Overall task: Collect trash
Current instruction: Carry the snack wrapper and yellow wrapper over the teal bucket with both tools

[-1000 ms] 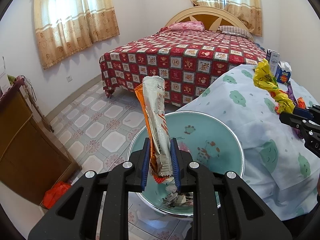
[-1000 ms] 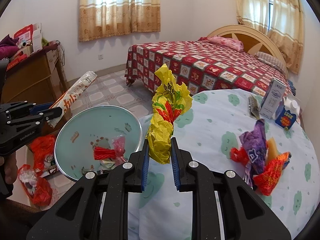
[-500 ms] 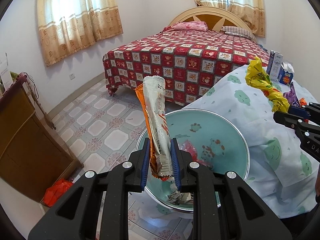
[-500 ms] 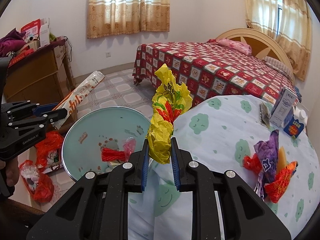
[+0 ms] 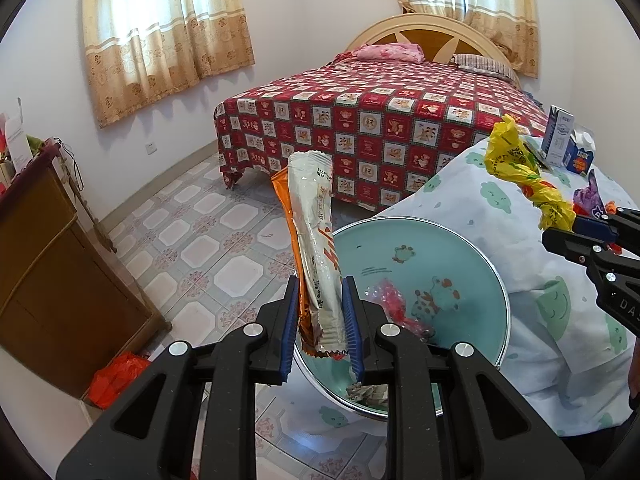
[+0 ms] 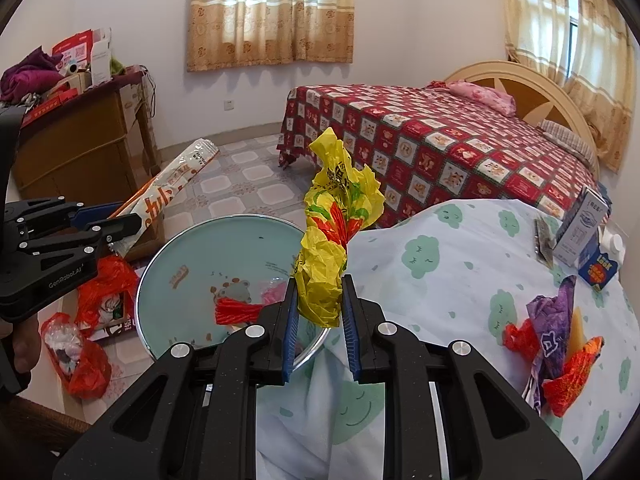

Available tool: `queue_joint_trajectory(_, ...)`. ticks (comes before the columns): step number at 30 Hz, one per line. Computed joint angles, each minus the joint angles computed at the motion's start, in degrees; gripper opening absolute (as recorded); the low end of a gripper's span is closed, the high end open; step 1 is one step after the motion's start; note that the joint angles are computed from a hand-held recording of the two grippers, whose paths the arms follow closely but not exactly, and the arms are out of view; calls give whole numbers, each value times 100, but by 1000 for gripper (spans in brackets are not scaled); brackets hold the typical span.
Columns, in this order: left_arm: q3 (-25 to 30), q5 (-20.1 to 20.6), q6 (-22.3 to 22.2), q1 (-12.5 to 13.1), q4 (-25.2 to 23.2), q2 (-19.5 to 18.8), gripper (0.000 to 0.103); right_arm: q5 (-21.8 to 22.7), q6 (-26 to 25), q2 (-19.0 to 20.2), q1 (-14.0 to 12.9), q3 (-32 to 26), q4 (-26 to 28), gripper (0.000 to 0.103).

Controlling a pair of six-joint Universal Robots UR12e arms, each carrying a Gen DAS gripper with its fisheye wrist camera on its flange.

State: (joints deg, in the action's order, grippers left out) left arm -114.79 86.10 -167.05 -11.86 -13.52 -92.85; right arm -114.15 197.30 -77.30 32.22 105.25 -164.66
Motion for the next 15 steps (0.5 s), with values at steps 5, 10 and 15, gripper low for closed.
queue_joint_trajectory(5,3,-14,3,21,-11,0,22,21,-35,33,11,-38,8,21)
queue_joint_trajectory(10,1,-22,13,28,-13,1,22,24,-34,39,14,-47,4,21)
queue_joint_trajectory(15,-2,-50,29,43,-8,1,22,15,-34,39,18,-47,9,21)
